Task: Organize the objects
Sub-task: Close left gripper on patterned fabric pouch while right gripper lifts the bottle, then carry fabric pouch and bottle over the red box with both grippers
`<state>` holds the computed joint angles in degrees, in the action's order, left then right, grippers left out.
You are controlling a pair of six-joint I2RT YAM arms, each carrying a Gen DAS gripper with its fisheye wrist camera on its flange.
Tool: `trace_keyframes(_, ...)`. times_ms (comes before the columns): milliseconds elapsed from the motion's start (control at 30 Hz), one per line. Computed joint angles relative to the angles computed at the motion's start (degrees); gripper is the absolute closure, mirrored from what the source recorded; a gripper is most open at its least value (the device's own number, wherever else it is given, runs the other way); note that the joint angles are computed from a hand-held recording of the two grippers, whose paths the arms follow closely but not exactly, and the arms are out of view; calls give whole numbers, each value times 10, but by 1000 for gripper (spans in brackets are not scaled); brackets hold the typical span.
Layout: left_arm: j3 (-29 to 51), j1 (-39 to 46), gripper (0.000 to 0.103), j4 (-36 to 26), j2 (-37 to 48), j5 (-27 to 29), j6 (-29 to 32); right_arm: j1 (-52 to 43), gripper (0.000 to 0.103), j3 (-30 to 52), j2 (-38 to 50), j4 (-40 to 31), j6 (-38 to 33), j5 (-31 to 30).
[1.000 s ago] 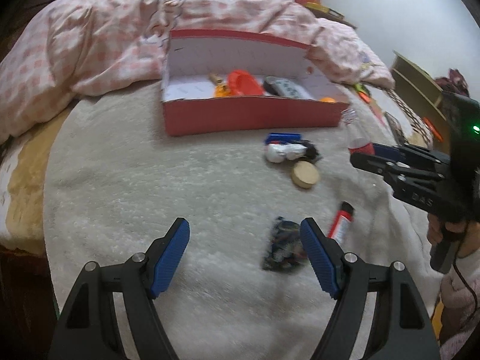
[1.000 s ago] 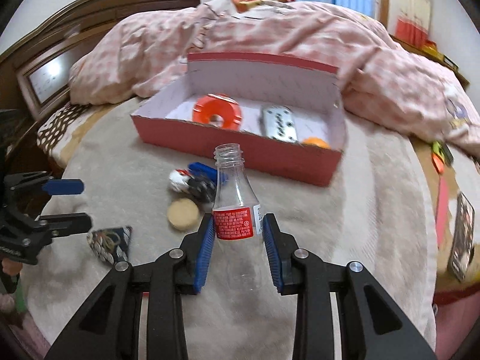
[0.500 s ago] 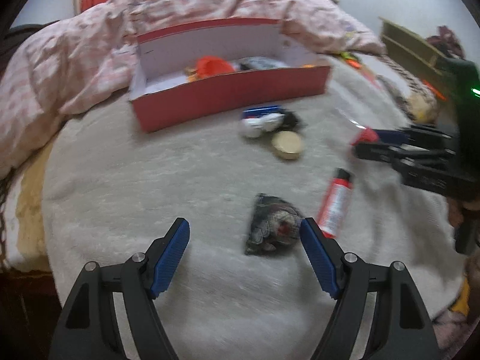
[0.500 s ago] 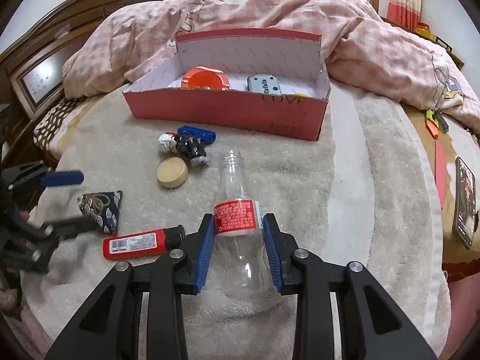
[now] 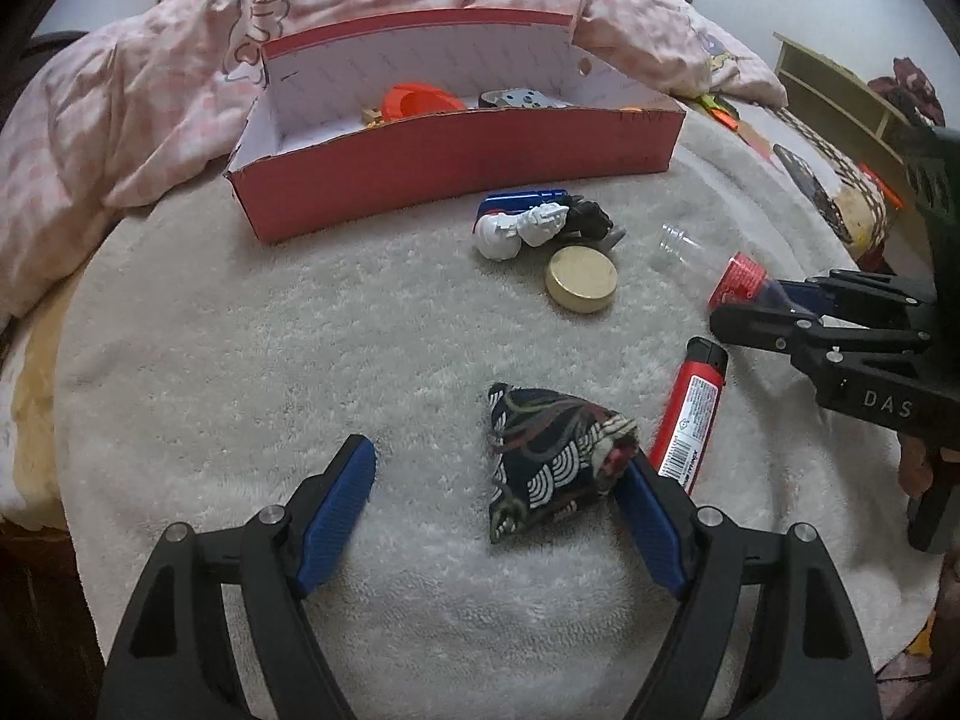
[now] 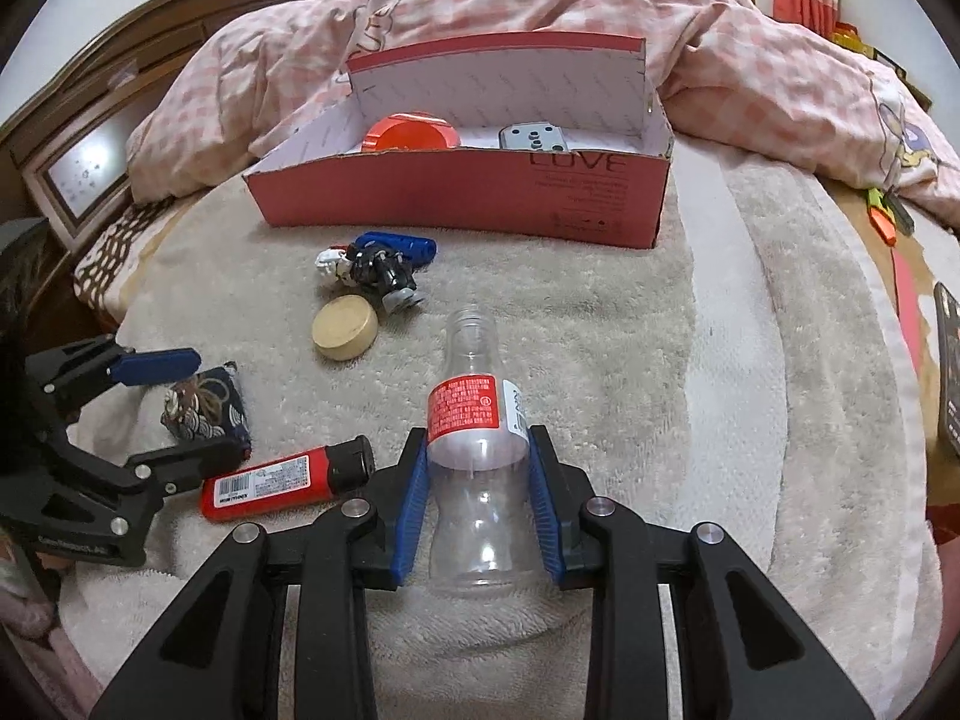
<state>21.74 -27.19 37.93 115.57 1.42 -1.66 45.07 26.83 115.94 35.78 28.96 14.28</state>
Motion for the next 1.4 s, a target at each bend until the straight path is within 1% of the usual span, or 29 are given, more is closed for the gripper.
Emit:
trace_keyframes(167, 11, -26, 18, -5, 12, -36, -4, 5, 71, -16, 10, 38, 13, 7)
trace_keyframes(367, 5, -25, 19, 5, 11, -34, -10, 6, 70, -32, 17, 76, 17, 6)
trace_keyframes(433, -1, -25, 24, 19, 11, -32, -9, 5, 70, -37, 20, 88, 16, 3)
trace_keyframes(467, -4, -24, 32, 26, 9, -30, -8, 3, 70, -38, 22, 94, 16, 1)
trace_keyframes(500, -9, -23, 44, 32, 6, -22, -5, 1, 70, -41, 23, 101, 16, -3)
trace_keyframes(533, -10, -22, 49, 32, 3, -17, -4, -1, 70, -43, 24, 106, 16, -7)
trace_keyframes(567, -10, -22, 57, 31, 0, -16, -3, -2, 70, -45, 25, 110, 17, -9)
trace_keyframes(600, -8, -18, 61, 28, -3, -8, -1, -3, 70, -46, 25, 112, 18, -10)
trace_keyframes(700, -6, -6, 64, 24, -6, 13, -1, -1, 70, -49, 26, 118, 20, -9)
trace_keyframes(933, -12, 29, 66, 23, -18, 62, -8, 4, 70, -51, 24, 116, 23, -3)
trace_keyframes(1100, -21, 37, 66, 34, -31, 71, -5, 6, 71, -52, 21, 116, 26, -2)
trace_keyframes(1300, -19, 48, 66, 28, -40, 81, 1, 15, 71, -47, 16, 103, 30, 13)
trace_keyframes(1400, -19, 55, 66, 27, -42, 88, 4, 11, 71, -53, 11, 112, 30, 2)
